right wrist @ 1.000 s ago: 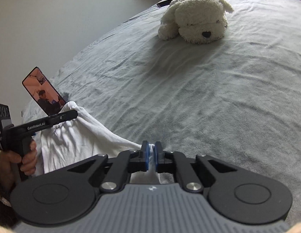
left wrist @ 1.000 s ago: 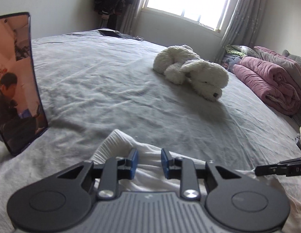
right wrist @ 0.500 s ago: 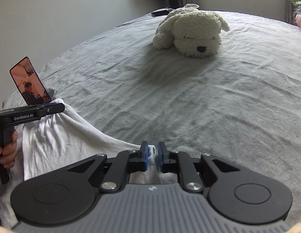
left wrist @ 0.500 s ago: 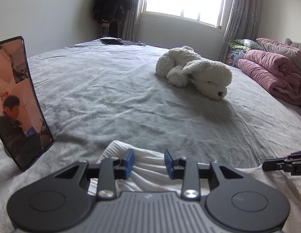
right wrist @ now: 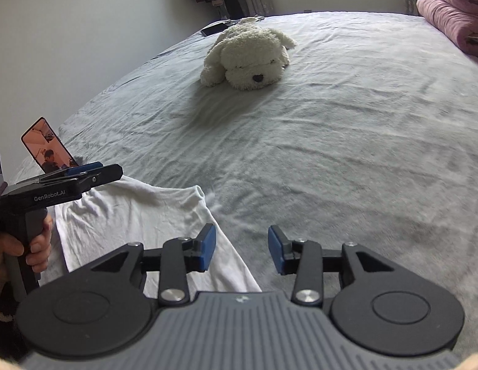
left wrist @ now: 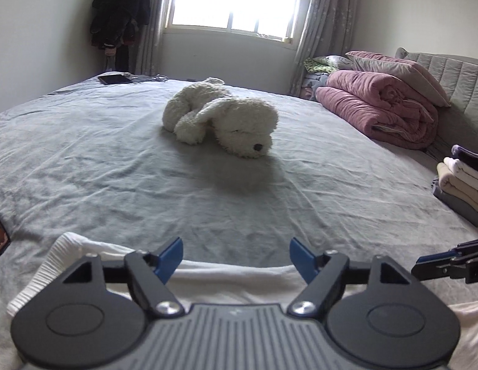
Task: Fold clothes
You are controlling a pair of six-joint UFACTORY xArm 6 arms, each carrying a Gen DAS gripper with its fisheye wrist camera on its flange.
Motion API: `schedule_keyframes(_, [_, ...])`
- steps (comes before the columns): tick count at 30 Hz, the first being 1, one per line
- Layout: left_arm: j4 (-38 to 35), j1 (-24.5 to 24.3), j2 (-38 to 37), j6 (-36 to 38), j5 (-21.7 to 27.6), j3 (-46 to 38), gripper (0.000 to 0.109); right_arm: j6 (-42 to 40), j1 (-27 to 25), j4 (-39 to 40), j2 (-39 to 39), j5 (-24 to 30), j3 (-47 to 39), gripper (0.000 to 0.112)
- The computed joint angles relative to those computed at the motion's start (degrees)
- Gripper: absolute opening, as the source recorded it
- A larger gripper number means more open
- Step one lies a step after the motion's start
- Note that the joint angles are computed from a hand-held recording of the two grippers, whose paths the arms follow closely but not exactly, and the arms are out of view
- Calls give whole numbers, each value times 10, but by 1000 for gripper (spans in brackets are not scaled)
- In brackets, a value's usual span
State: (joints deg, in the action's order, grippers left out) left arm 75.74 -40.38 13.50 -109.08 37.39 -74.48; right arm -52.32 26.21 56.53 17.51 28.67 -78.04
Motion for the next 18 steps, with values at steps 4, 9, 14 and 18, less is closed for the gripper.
schedule_keyframes(4, [-17,-5,37,12,-43,-43,78,-3,-17,-4,-42,-10,57,43])
schedule_keyframes(9, [-55,-17,90,54,-60,-103,70,-41,-45,36,-73,3,107,43])
schedule_keyframes(14, [-80,-18,117,69,-71,-126,61,-30,-78,45,-82,23,117,38])
schedule_keyframes(18, [-99,-19,131,87,-60,-140,60,-67,-95,49,-93,50,125,32])
